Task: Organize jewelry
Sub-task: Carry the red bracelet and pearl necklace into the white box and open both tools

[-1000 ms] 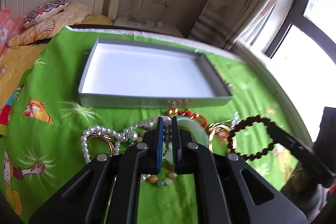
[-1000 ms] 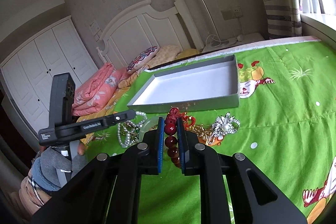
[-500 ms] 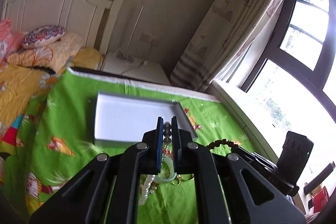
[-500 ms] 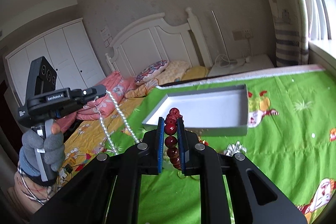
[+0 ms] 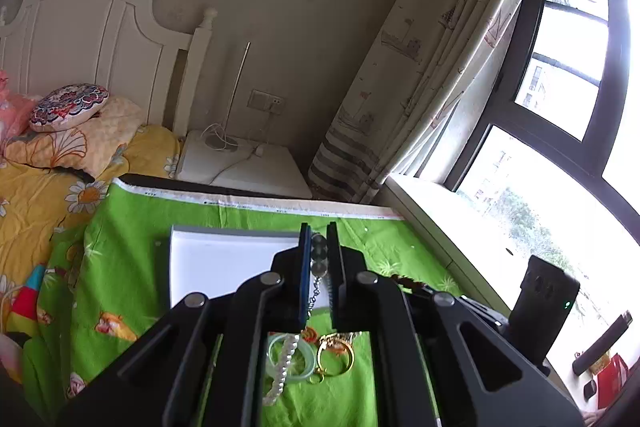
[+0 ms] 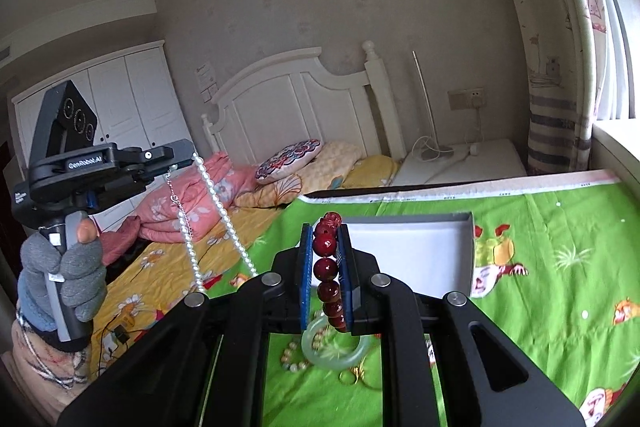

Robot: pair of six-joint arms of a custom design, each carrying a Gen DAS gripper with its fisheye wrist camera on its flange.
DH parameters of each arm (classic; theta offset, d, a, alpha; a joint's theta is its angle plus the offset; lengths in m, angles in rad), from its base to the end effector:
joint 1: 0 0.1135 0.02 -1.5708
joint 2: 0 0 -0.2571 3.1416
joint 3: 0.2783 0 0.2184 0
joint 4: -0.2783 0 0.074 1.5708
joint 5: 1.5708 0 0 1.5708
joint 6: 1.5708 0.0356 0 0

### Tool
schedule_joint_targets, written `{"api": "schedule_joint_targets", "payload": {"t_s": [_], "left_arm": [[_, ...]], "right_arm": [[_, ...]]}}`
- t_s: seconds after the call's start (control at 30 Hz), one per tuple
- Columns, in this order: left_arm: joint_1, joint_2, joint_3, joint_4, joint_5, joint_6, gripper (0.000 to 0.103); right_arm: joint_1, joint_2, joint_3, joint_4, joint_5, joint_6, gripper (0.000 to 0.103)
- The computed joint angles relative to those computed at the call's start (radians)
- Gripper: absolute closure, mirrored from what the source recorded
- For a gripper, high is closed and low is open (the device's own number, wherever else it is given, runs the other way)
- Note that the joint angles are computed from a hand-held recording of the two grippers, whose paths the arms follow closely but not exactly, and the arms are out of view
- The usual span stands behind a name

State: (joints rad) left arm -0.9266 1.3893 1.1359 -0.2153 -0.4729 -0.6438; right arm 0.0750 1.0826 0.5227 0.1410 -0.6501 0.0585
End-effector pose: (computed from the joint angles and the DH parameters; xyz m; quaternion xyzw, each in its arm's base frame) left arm 0.1849 -0.2191 0.3241 -0.0047 0.8373 -0.2187 0.5011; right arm 0.2005 0.0367 0.2382 -0.1805 0.7933 0.3017 0.4971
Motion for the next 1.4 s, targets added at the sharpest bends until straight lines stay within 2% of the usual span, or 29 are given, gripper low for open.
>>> {"api": "schedule_joint_targets", "payload": {"t_s": [0.33, 0.5, 0.67, 0.77, 0.87, 0.97, 1.1, 1.2, 1.23, 1.27, 1.3, 1.33, 1.37, 1.4], "left_arm": [[0.192, 0.162, 0.229, -0.049, 0.154, 0.054, 0.096], [0.275, 0.259, 0.319, -0.031, 0.220, 0.060, 0.096], [0.335, 0.403, 0.422, -0.018, 0.289, 0.055, 0.096], [0.341, 0.469, 0.457, -0.013, 0.275, 0.067, 0.096], [0.334, 0.557, 0.499, -0.054, 0.199, 0.094, 0.096], [0.341, 0.656, 0.513, -0.099, 0.140, 0.101, 0.096], [0.371, 0.779, 0.510, -0.129, 0.133, 0.091, 0.096], [0.389, 0.858, 0.517, -0.158, 0.141, 0.081, 0.096], [0.395, 0.876, 0.514, -0.164, 0.153, 0.081, 0.094], [0.398, 0.891, 0.519, -0.177, 0.161, 0.081, 0.086], [0.403, 0.883, 0.483, -0.154, 0.163, 0.086, 0.079], [0.405, 0.876, 0.458, -0.136, 0.159, 0.086, 0.061], [0.406, 0.857, 0.420, -0.110, 0.148, 0.082, 0.047], [0.405, 0.826, 0.367, -0.073, 0.139, 0.080, 0.042]], "right_arm": [[0.076, 0.273, 0.179, 0.045, 0.148, -0.004, 0.089], [0.128, 0.452, 0.307, 0.034, 0.210, 0.003, 0.089], [0.181, 0.650, 0.439, 0.014, 0.225, 0.038, 0.089], [0.196, 0.736, 0.493, 0.011, 0.227, 0.060, 0.089], [0.183, 0.830, 0.554, -0.006, 0.242, 0.082, 0.088], [0.170, 0.932, 0.627, -0.056, 0.305, 0.061, 0.088], [0.143, 0.993, 0.675, -0.121, 0.338, 0.039, 0.086], [0.138, 0.980, 0.662, -0.125, 0.377, 0.008, 0.084], [0.135, 0.968, 0.652, -0.123, 0.382, 0.003, 0.077], [0.128, 0.952, 0.636, -0.113, 0.375, 0.002, 0.058], [0.120, 0.932, 0.610, -0.088, 0.363, 0.006, 0.046], [0.112, 0.897, 0.561, -0.041, 0.354, 0.014, 0.032], [0.105, 0.869, 0.531, -0.017, 0.344, 0.015, 0.032], [0.098, 0.847, 0.510, -0.008, 0.331, 0.012, 0.032]]}}
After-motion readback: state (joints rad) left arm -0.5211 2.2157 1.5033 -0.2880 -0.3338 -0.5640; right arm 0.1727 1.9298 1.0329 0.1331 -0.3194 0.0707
